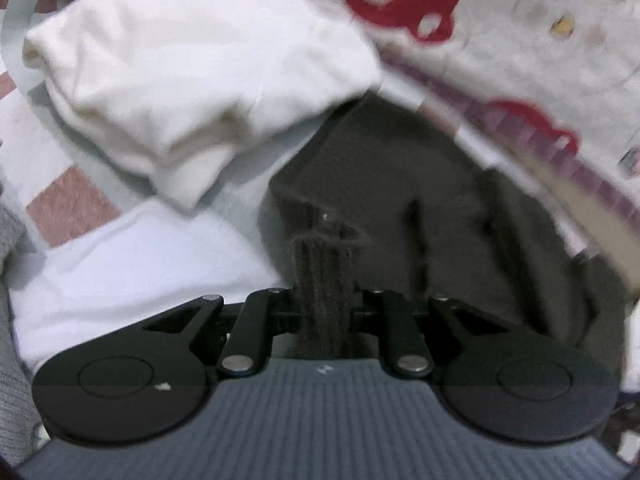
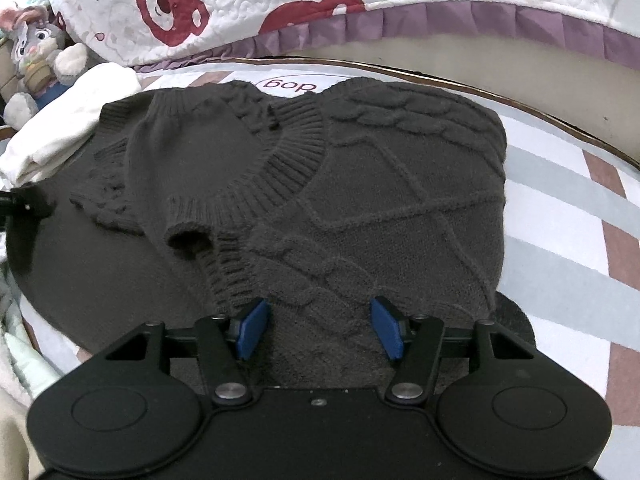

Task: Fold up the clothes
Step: 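Grasp the sweater cuff with the left gripper and straighten it along the body, then lift the held cuff end with the left gripper, lay it over the body, release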

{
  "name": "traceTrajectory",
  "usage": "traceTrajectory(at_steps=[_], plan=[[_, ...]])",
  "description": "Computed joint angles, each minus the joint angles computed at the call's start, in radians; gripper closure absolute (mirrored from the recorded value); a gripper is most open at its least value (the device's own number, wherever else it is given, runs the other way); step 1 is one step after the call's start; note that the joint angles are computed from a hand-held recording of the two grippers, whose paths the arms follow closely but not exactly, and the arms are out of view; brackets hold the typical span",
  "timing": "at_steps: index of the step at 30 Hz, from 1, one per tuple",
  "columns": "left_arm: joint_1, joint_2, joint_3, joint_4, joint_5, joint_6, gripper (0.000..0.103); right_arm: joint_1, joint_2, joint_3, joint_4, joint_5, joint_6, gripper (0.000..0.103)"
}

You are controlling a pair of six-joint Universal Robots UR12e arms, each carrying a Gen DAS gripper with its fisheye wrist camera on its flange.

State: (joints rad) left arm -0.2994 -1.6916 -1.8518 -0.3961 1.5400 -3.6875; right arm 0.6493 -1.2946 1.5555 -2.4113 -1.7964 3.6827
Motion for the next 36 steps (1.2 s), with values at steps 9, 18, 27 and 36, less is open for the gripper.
traceTrajectory(at_steps=[9,18,27,36], plan=[[0.001,-0.002,0.014,-0.084,-0.003,-0.025,0.082,0.003,0.004,-0.036,0.075,-0.007,0.000,0.039],[-0.013,-0.014,0.014,-0.066,0.024,0.049,0.089,-0.014,-0.018,0.000,-0.011,-0.059,0.075,0.039],[-0.083,-0.022,0.128,0.048,-0.102,0.206,0.090,-0.046,-0.079,0.083,-0.109,-0.080,0.180,0.041],[-0.247,-0.212,0.373,-0.007,-0.517,0.386,0.090,-0.109,-0.161,0.235,-0.310,-0.021,0.369,0.041]])
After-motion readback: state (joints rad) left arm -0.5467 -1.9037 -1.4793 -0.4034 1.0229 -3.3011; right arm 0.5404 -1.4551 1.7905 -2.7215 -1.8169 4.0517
